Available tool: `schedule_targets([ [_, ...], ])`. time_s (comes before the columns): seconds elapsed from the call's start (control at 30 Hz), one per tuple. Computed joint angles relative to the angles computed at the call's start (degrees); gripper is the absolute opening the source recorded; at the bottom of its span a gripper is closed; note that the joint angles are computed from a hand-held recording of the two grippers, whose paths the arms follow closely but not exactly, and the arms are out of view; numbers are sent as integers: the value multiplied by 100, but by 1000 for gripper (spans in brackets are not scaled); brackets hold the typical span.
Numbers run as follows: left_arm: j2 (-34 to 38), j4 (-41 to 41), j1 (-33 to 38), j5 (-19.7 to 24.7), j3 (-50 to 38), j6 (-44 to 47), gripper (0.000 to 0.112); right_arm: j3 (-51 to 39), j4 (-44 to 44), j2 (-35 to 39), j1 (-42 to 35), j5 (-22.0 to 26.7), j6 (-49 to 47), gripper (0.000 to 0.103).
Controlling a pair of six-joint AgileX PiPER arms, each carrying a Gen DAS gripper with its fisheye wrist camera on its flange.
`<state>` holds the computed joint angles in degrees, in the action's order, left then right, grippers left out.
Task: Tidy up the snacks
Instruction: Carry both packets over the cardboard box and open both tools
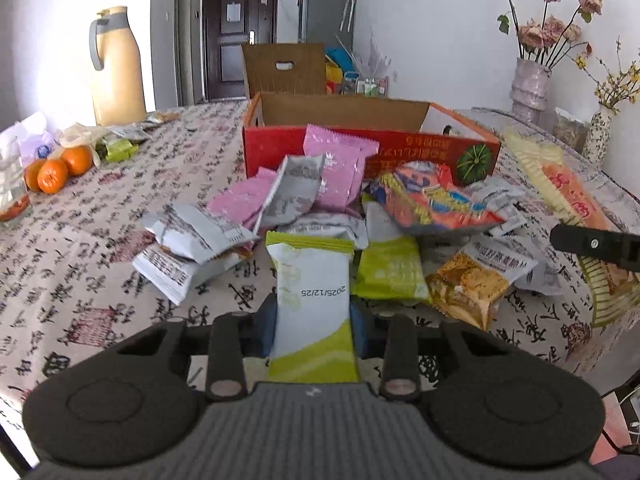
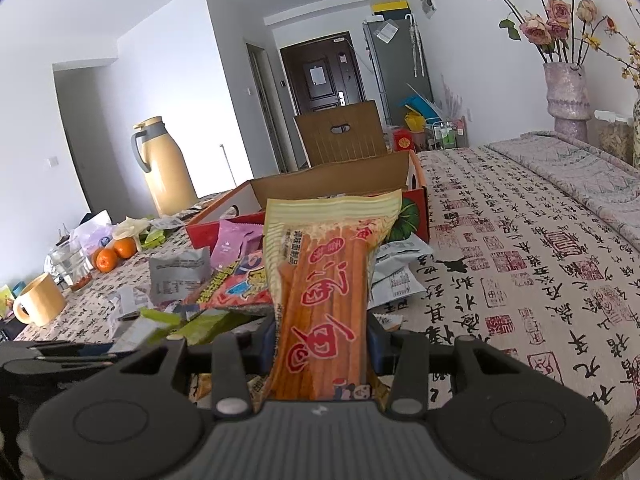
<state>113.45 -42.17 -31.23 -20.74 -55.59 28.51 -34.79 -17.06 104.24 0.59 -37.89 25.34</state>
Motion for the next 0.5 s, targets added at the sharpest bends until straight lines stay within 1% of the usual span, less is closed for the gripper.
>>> schedule_targets([
  [0.2,-288,55,-36,-219,127,-42,36,-56,-34,-3,-34,-7,13,42],
  [0.3,-354,219,21,-164,24,-217,36,-123,-29,20,-40,3,13,42],
  [0.5,-298,232,96,4,-461,-156,36,-424,-15,87,-51,129,10,42],
])
